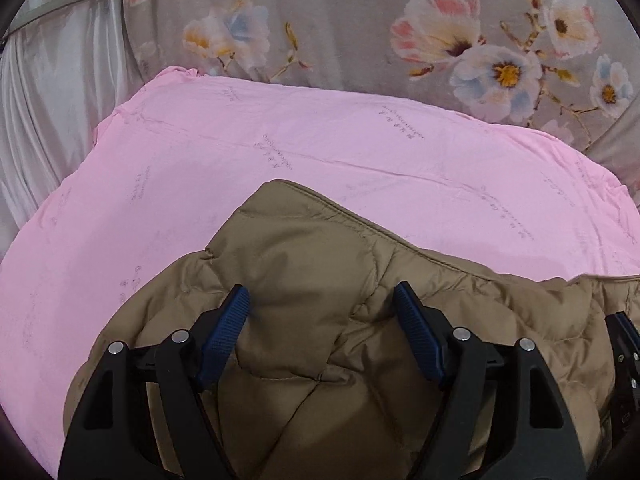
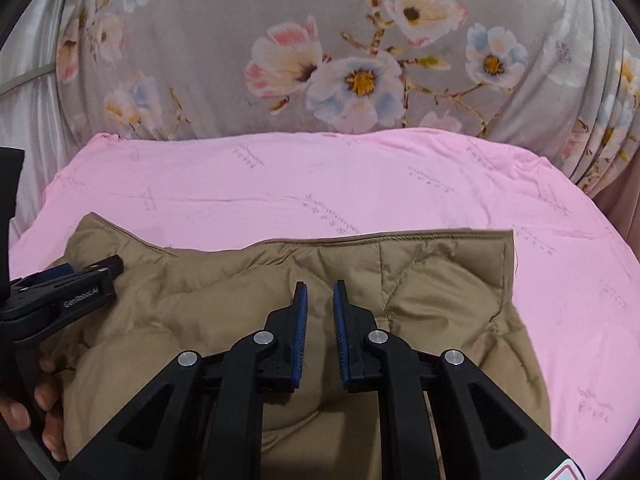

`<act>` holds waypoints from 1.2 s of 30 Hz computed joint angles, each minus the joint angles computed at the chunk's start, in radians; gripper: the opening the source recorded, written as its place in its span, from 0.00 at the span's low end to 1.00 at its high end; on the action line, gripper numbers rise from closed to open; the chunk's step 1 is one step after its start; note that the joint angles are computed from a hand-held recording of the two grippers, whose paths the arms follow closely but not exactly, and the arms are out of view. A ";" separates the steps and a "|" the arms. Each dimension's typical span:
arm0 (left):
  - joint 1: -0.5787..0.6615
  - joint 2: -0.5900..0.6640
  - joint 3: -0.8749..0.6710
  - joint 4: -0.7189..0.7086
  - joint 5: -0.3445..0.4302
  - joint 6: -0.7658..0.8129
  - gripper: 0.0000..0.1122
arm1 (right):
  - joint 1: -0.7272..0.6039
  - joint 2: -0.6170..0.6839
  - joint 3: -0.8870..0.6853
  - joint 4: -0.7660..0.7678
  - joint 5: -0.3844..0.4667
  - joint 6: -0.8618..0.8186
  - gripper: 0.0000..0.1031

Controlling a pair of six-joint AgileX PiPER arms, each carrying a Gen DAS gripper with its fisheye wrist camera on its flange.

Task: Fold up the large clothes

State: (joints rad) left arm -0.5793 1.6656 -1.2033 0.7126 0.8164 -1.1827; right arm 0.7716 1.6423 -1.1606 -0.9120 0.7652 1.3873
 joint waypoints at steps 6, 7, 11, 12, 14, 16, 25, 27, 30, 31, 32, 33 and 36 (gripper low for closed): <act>0.019 0.062 0.008 0.058 -0.052 -0.066 0.68 | -0.112 0.059 0.022 0.109 -0.149 -0.033 0.08; 0.017 0.071 0.008 0.072 -0.058 -0.078 0.69 | -0.113 0.066 0.022 0.103 -0.152 -0.025 0.08; 0.021 0.094 0.011 0.093 -0.080 -0.106 0.71 | -0.092 0.105 0.006 0.049 -0.120 0.019 0.08; 0.022 0.100 0.012 0.098 -0.084 -0.110 0.71 | -0.089 0.117 -0.003 0.045 -0.112 0.017 0.08; 0.024 0.109 0.011 0.101 -0.089 -0.116 0.72 | -0.093 0.136 -0.022 0.057 -0.110 -0.004 0.08; 0.027 0.121 0.003 0.095 -0.091 -0.111 0.72 | -0.100 0.147 -0.033 0.075 -0.112 -0.026 0.08; 0.024 0.155 -0.030 0.076 -0.059 -0.080 0.73 | -0.103 0.174 -0.069 0.118 -0.084 -0.076 0.08; 0.028 0.156 -0.035 0.063 -0.058 -0.066 0.73 | -0.108 0.174 -0.072 0.127 -0.087 -0.088 0.08; 0.056 0.114 -0.015 -0.002 -0.096 -0.007 0.72 | -0.120 0.113 -0.028 0.133 -0.111 -0.066 0.07; 0.076 0.086 -0.003 -0.048 -0.108 0.041 0.72 | -0.117 0.072 -0.005 0.114 -0.098 -0.042 0.08; 0.105 0.039 0.019 -0.096 -0.127 0.086 0.72 | -0.110 0.030 0.018 0.076 -0.072 -0.005 0.11; 0.123 0.005 0.036 -0.107 -0.135 0.092 0.72 | -0.104 -0.018 0.044 0.025 -0.040 0.041 0.14; 0.185 -0.065 0.046 -0.112 -0.128 0.089 0.72 | -0.168 -0.081 0.069 0.037 -0.006 0.016 0.16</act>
State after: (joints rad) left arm -0.3948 1.6007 -1.1569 0.6009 0.6887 -1.0938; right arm 0.6040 1.5610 -1.0915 -0.8755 0.7594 1.4032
